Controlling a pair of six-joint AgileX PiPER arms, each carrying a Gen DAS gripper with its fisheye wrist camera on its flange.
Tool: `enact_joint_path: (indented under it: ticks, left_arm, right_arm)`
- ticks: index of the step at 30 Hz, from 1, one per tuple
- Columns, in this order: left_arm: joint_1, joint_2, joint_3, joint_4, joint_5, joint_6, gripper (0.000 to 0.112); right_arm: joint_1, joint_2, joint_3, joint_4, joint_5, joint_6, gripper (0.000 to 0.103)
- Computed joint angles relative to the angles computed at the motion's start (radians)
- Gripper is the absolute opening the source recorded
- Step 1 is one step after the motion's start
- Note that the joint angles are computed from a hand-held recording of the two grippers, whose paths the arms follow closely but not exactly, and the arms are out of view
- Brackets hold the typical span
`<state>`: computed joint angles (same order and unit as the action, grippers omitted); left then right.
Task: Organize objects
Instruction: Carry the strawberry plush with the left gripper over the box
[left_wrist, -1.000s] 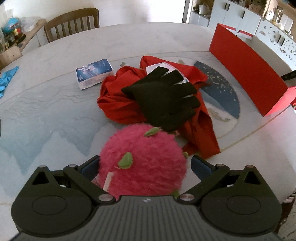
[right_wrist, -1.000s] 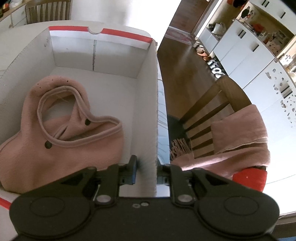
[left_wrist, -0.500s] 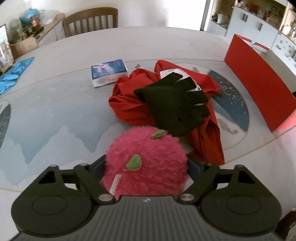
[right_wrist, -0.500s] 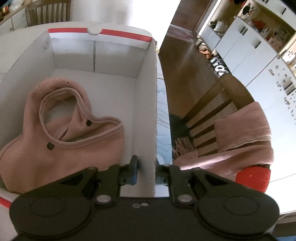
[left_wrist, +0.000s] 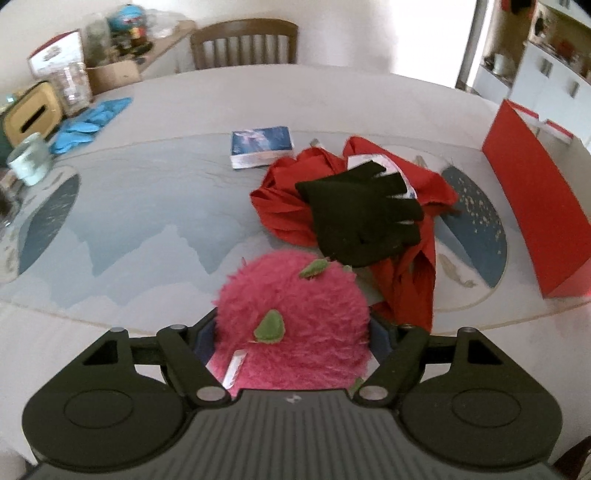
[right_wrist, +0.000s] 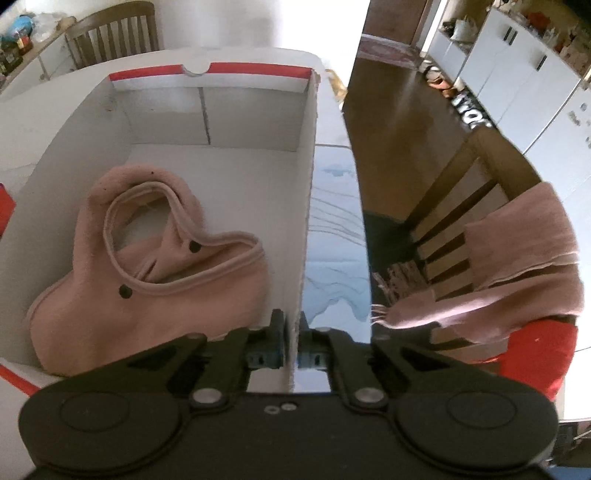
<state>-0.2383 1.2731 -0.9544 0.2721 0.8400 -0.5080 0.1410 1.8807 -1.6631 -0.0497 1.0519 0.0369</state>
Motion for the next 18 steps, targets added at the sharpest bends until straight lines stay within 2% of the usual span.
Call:
enact_joint_path:
  ticks: [5,10,18]
  left_arm:
    - [-0.111,-0.025,-0.073,0.082,0.094,-0.147,0.078]
    - [-0.24,0.013,-0.208,0.135,0.169,-0.224,0.078]
    - [-0.388,0.162,-0.443,0.142,0.175,-0.195,0.078]
  right_arm:
    - [-0.026,0.001,0.005,0.048,-0.009,-0.049,0.003]
    - [-0.032,0.01,-0.014,0.061,0.015,-0.066,0.003]
    - [-0.052,0.01,-0.011,0.089,0.009,-0.116,0.003]
